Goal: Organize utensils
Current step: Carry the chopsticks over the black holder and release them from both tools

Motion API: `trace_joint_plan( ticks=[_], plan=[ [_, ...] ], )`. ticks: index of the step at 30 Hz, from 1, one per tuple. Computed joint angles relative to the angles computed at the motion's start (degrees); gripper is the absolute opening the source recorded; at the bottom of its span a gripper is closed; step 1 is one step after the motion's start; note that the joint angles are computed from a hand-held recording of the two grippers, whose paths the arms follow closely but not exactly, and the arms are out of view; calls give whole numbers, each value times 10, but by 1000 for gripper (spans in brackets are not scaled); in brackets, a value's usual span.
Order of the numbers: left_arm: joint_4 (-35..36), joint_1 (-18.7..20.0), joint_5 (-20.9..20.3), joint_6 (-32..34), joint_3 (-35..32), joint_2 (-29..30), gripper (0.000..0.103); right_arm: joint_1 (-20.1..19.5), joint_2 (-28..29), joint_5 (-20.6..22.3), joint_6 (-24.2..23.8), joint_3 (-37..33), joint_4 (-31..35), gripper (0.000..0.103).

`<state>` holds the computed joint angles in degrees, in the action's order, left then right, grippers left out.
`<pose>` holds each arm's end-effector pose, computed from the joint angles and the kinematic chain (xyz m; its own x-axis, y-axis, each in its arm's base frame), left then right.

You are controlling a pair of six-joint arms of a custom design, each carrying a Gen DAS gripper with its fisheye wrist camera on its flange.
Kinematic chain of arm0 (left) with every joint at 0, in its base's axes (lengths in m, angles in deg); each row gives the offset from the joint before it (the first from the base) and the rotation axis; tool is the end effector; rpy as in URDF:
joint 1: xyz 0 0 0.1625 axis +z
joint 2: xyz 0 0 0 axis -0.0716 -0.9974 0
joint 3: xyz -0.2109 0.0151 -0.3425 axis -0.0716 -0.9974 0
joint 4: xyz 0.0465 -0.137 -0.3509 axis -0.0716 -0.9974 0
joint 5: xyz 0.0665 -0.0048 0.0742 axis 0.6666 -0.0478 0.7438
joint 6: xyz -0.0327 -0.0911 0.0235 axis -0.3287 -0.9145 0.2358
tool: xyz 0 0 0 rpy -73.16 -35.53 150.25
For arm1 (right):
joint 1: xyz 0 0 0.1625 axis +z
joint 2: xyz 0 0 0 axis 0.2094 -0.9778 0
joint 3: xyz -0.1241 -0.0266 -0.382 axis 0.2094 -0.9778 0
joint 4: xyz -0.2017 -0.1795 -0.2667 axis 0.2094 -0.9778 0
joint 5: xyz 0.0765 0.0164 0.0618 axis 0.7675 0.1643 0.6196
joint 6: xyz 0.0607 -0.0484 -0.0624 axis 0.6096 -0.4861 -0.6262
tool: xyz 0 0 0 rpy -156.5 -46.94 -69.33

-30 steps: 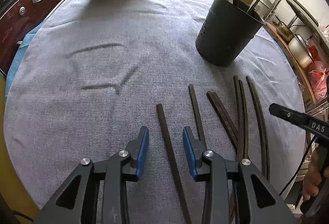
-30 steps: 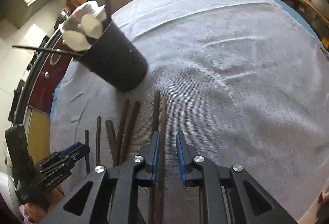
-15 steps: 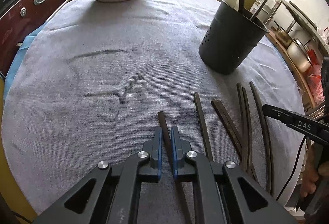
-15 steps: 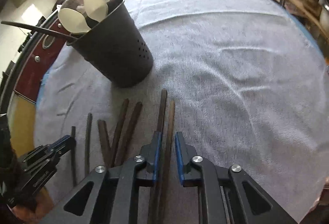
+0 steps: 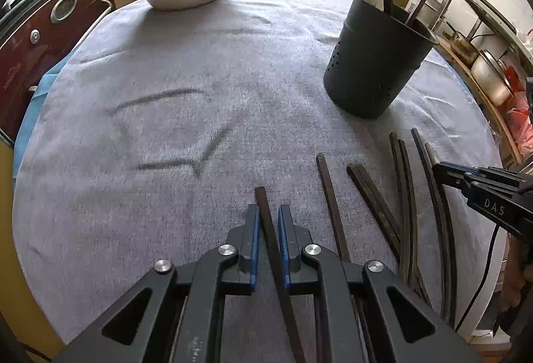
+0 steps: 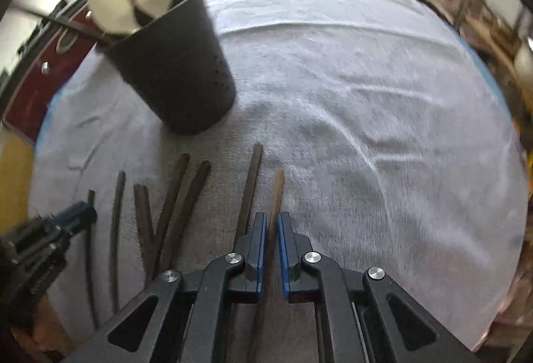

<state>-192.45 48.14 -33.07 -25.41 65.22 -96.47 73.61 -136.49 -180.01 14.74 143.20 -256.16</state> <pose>-0.2573 -0.5163 -0.0056 -0.7588 0.3056 -0.5752 0.4658 0.8719 -0.1513 0.0356 -0.5035 0.2182 -0.7557 0.0981 0.6476 -0.1703 0.9253 -0.3389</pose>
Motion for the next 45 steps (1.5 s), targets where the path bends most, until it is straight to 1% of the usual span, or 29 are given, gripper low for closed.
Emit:
trace_joint_plan(
  ticks=[3, 4, 6, 7, 8, 9, 11, 12, 14, 15, 18, 20, 24, 27, 30, 34, 35, 37, 41, 45],
  plan=[
    [-16, 7, -24, -6, 11, -12, 7, 1, -9, 6, 11, 13, -7, 6],
    [-30, 7, -30, -5, 18, -17, 7, -1, -21, 23, 10, 25, -21, 6],
    [-65, 3, -34, 2, 37, -31, 7, -9, -54, 69, 3, 50, -36, 6],
    [-79, -2, -35, 3, 46, -40, 7, -8, -65, 83, -5, 58, -47, 6],
    [-91, -6, -36, 7, 53, -48, 7, -3, -77, 86, -14, 68, -60, 6],
    [-105, -13, -35, 14, 60, -56, 6, 0, -90, 91, -22, 75, -68, 6],
    [-129, -29, -27, 28, 71, -70, 6, 10, -121, 119, -35, 95, -92, 6],
    [-140, -38, -23, 36, 76, -78, 6, 8, -130, 131, -42, 99, -99, 6],
    [-155, -53, -13, 48, 76, -85, 6, 23, -151, 154, -42, 107, -115, 6],
    [-162, -60, -9, 52, 77, -89, 6, 28, -165, 173, -46, 116, -132, 6],
    [-191, -83, 2, 78, 67, -93, 6, 45, -175, 204, -54, 118, -175, 6],
    [-206, -96, 9, 93, 62, -95, 6, 55, -174, 213, -58, 121, -214, 6],
    [-231, -112, 17, 133, 36, -95, 6, 66, -171, 233, -53, 109, -253, 6],
    [-232, -115, 11, 154, 4, -89, 6, 90, -168, 230, -41, 92, -274, 6],
    [-227, -117, 11, 178, -35, -76, 6, 103, -150, 228, -44, 66, -292, 6],
    [-215, -121, 16, 216, -101, -50, 6, 137, -126, 206, -56, 6, -277, 6],
    [-211, -122, 16, 223, -117, -43, 6, 140, -123, 203, -60, -3, -274, 6],
    [-207, -121, 15, 235, -149, -28, 6, 156, -103, 184, -74, -40, -267, 6],
    [-210, -117, 17, 257, -198, 3, 6, 167, -71, 163, -99, -89, -261, 6],
    [-220, -104, 18, 253, -219, 29, 6, 160, -43, 152, -106, -117, -256, 6]
  ],
)
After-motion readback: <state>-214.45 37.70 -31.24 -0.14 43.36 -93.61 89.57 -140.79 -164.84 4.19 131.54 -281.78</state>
